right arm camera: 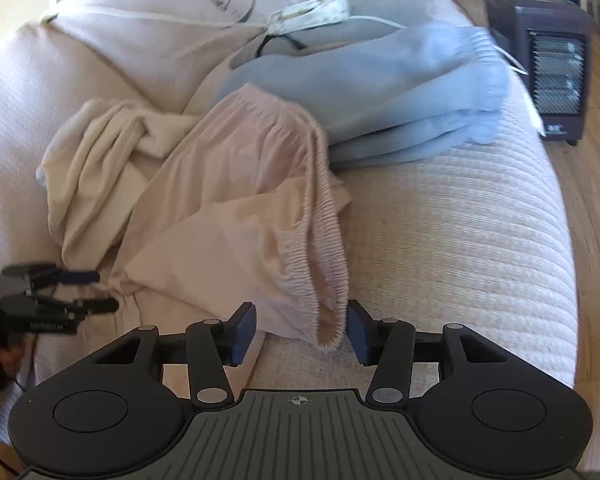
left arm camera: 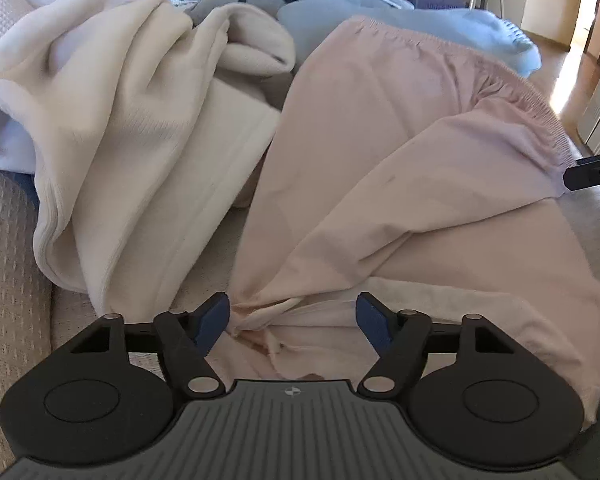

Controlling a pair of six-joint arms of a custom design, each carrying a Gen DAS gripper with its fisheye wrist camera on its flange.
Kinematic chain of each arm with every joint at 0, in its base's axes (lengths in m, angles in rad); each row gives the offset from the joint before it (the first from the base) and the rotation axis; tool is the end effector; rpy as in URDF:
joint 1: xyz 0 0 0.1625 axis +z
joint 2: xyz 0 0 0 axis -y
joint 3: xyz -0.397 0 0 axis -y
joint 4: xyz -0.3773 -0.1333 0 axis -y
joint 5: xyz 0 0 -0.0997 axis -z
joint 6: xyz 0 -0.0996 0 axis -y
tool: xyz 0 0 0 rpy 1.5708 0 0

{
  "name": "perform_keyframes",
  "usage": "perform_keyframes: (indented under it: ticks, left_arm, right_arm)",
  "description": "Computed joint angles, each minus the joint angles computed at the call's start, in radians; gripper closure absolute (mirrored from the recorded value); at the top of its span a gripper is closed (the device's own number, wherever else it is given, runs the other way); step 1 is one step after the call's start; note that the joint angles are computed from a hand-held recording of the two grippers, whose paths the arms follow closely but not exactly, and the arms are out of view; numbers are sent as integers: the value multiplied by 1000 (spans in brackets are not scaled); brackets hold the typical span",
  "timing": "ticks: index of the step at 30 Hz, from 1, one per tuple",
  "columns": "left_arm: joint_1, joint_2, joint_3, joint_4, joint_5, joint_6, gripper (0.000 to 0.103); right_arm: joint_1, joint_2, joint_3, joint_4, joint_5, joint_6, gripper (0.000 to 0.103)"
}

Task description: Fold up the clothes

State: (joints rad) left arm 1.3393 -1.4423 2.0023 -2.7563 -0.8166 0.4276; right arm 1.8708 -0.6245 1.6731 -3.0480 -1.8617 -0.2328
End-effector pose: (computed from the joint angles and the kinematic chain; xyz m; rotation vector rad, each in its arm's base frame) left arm 0.0828 -0.5269 0.3553 0.4580 2.2345 -0.6404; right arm 0.2894 -0.5810 0.0223 0.6515 -2.7266 0.6233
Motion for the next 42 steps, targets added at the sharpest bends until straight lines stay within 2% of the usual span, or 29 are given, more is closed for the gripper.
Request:
perform_keyframes:
  ticks: [1,2,3,5,6,8,14,18,20,24,27,30,32,33,35,37,38,39,42]
  left_arm:
    - [7,-3,-6,21,-12,-14,75]
    - [14,-9,-13,47,-30,-34,88]
    - [22,-15,-20,72,-47,-53,88]
    - [24,-36,-16,94,-67,-68,94]
    - [23,-51,-15,108,-80,-79,94]
    - [16,-85,-12,140,-94,-93,94]
    - [-8,-132,-14,183,-42,-101,94]
    - [-17,-149,-12,206,-11,-129,94]
    - [-22,-159,-8,221,7,-149,94]
    - [-31,-176,3,240,46,-190,94]
    - [-34,-188,11,245,56,-216,94]
    - [-34,-197,15,259,60,-239,90]
    - [-34,-200,14,264,58,-244,85]
    - [-35,-199,13,261,57,-241,84]
    - [-38,-191,8,240,51,-224,82]
    - [-41,-181,2,213,33,-204,71]
    - [-43,-177,0,197,23,-192,63]
    - [-46,-173,-1,178,7,-179,60]
    - [-48,-138,-9,105,-67,-108,57]
  right_arm:
    - [1,6,-7,7,-1,-16,55]
    - [1,5,-6,6,0,-16,61]
    - [1,5,-4,5,0,-16,69]
    - [7,-1,-6,14,-3,-7,91]
    - [11,-4,-7,19,-5,-3,96]
    - [25,-18,-16,61,4,5,96]
    - [56,-7,-104,92,135,13,96]
    - [85,83,-281,129,160,-47,96]
    - [94,161,-416,164,164,-75,96]
    - [98,328,-699,269,125,-112,96]
    - [83,446,-899,384,97,-82,96]
    - [71,506,-1012,477,86,-52,89]
    - [65,538,-1079,541,76,-30,80]
    - [62,527,-1071,545,86,-10,77]
    - [57,495,-1034,534,109,37,59]
    - [56,439,-947,457,131,60,51]
    - [57,413,-905,418,133,65,51]
    - [58,385,-859,375,130,70,51]
    - [61,307,-720,260,112,80,51]
